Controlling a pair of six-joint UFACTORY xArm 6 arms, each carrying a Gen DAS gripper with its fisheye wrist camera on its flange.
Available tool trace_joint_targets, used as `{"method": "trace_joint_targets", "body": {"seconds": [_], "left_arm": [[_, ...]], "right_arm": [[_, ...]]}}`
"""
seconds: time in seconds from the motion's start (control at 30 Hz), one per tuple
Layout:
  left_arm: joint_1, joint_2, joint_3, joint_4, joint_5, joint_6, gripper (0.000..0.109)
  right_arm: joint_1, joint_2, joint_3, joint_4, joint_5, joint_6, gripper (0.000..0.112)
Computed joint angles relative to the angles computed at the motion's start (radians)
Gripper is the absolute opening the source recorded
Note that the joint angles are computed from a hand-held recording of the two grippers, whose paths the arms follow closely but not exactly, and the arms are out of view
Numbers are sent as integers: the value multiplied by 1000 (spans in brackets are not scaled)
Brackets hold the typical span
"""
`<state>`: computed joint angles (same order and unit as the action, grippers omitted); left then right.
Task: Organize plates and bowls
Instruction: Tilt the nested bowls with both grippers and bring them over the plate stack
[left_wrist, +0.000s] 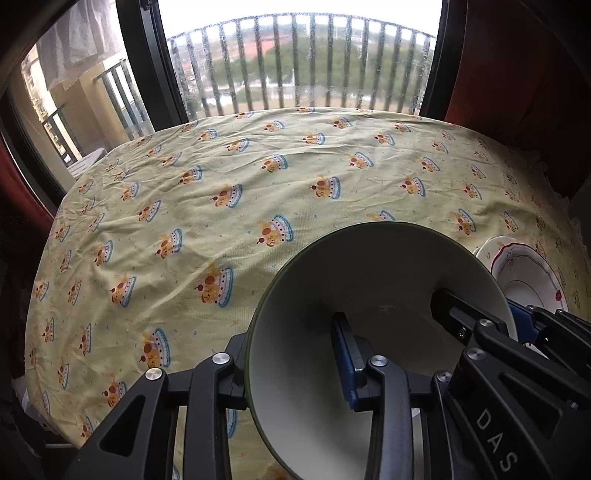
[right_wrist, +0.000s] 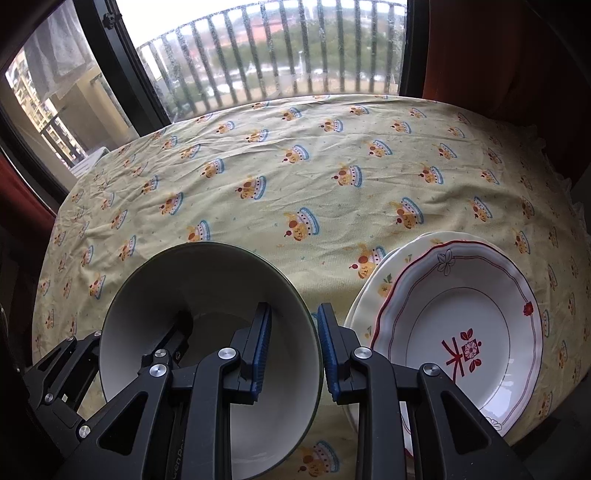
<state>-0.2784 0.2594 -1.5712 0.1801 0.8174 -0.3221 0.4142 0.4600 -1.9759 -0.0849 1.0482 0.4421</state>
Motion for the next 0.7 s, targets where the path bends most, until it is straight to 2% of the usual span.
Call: {"method": "trace_joint_targets", "body": {"seconds": [0.1,0.13,0.17,0.2,0.33,0.47,0.53,0.7], "left_arm": [[9,2,-9,-68,36,40,45],[12,5,-15,-73,50,37,55],[15,5,-16,-69,59,28,60],[19,4,-14,-69,62,28,67],[37,-1,-18,-128,75,93,69],[66,5,-22,-262,78,175,75],[75,14,-27,-319,77,216,76],[89,71,-87,-424,136,322,76]], "right_arm": [[3,-4,1,-4,10,-15,34],[3,-4,-2,1,19,-12,40],[3,-6,-1,-1,25,-6,48],[5,-7,-1,-17,34,7,49],[1,-22,15,-1,33,10,58],[-2,-27,14,-7,40,34,70],[-7,-28,12,-2,45,52,73],[-10,-29,13,-2,67,106,77]]}}
